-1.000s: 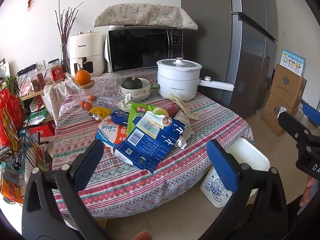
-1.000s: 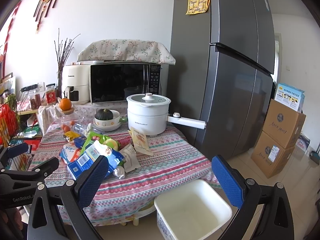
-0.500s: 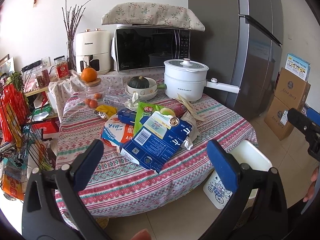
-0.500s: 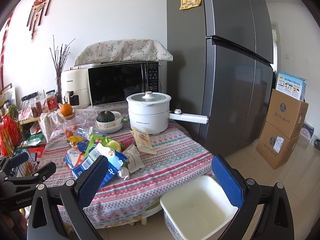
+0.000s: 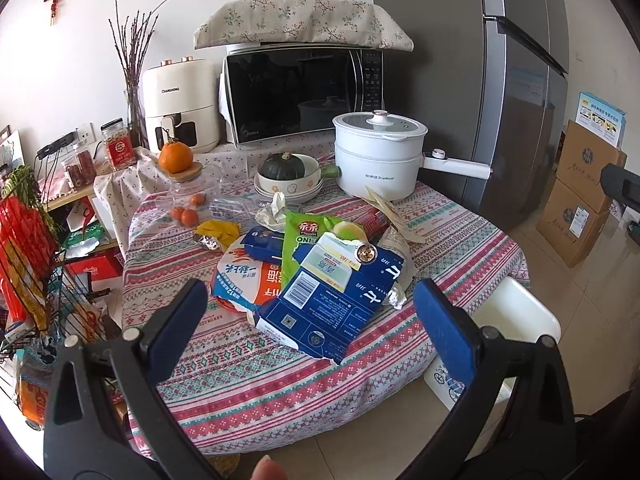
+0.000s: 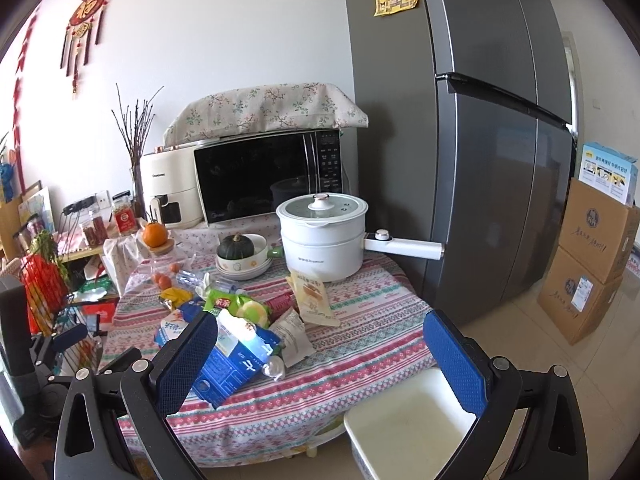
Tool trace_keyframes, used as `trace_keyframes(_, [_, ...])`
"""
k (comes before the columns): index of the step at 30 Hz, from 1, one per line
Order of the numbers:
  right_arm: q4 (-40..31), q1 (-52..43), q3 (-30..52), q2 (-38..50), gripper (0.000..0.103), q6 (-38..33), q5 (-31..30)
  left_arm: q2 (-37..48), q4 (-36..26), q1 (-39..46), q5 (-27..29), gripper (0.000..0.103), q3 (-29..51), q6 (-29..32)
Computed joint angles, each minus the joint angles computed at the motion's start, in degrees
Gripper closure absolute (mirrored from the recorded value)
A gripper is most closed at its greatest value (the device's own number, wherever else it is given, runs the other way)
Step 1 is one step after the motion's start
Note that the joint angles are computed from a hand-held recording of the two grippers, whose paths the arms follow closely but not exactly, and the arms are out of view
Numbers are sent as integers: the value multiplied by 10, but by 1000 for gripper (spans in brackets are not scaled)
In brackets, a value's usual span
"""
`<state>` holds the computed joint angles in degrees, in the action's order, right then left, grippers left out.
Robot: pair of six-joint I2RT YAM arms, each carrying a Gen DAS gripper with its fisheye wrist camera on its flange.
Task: Collect trash
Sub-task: 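Reach the left gripper to the blue milk carton and grasp it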
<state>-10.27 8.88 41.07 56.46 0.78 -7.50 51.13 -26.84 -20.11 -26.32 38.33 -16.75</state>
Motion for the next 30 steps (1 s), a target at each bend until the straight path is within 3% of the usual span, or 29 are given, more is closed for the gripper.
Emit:
trace_keyframes(9, [-45,10,162,236,0,15,-32,161,11,210,201,1,77,120])
trace_keyframes(13, [-40,16,203,331,0,12,-37,248,40,296,296,1,94,140])
trace_keyframes(17, [-84,10,285,448,0,13,-49,343,61,341,409,2,116,136])
trace_keyframes(23, [-131,2,389,570,0,47,-32,450,101,299,401,2,152,162])
trace_keyframes(27, [-149,3,428,616,0,61,-32,534,76,305,424,6,198,160])
trace_keyframes(30, [-171,12,448,641,0,50,-36,546,73,310,444,7,206,146])
